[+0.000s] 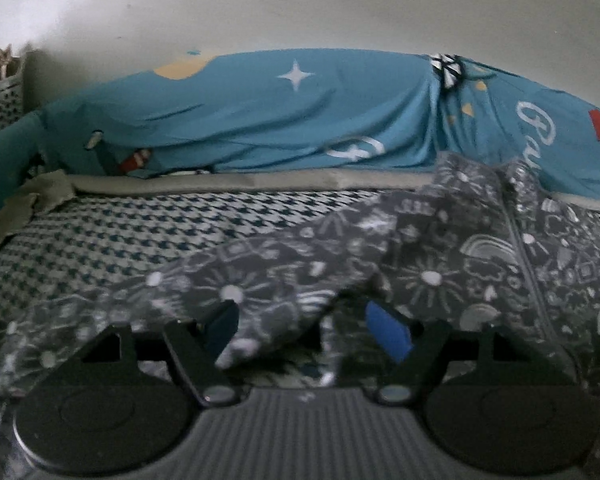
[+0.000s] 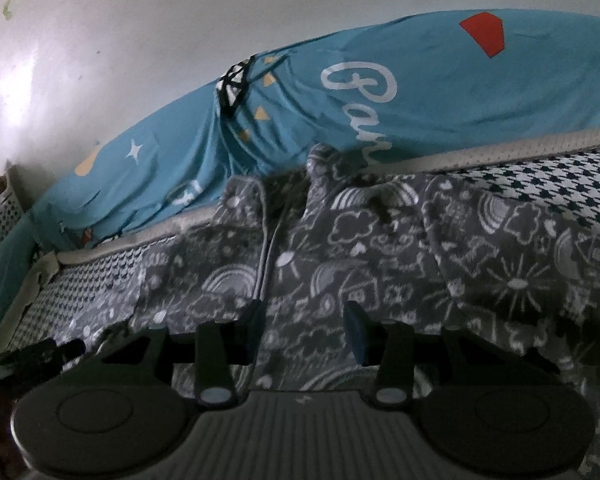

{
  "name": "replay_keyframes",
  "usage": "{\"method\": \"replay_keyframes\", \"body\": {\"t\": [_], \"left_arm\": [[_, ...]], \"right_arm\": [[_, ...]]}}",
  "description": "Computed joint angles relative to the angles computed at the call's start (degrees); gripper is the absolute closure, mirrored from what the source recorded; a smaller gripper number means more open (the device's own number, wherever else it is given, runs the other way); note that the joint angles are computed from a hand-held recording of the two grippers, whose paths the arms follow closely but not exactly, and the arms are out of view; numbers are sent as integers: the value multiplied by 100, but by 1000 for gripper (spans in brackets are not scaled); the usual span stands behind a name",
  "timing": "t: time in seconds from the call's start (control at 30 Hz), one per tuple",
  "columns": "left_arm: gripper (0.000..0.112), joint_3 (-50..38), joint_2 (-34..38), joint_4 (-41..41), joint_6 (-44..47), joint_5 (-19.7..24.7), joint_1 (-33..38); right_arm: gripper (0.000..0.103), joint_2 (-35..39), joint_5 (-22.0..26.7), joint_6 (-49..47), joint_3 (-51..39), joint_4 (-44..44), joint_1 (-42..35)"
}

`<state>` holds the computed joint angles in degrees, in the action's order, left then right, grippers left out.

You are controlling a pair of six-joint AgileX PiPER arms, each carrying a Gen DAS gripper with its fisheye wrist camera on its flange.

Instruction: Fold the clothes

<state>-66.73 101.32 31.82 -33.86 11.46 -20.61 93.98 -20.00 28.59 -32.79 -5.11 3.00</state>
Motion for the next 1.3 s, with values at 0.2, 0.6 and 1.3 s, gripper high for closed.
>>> {"method": "replay_keyframes", "body": {"t": [0.2,0.6,1.3], "left_arm": [[36,-123,174,-571,626,-18,-129],[36,-278,440,-762,968,-168,-300],[22,-868,1059,-664,987,181,-317]], "right_arm": [[59,163,46,17,-149,-150,-198],[59,406,-337,-861,-130,722,-890],[50,1600,-481,-522,-1416,164,-1345]]}}
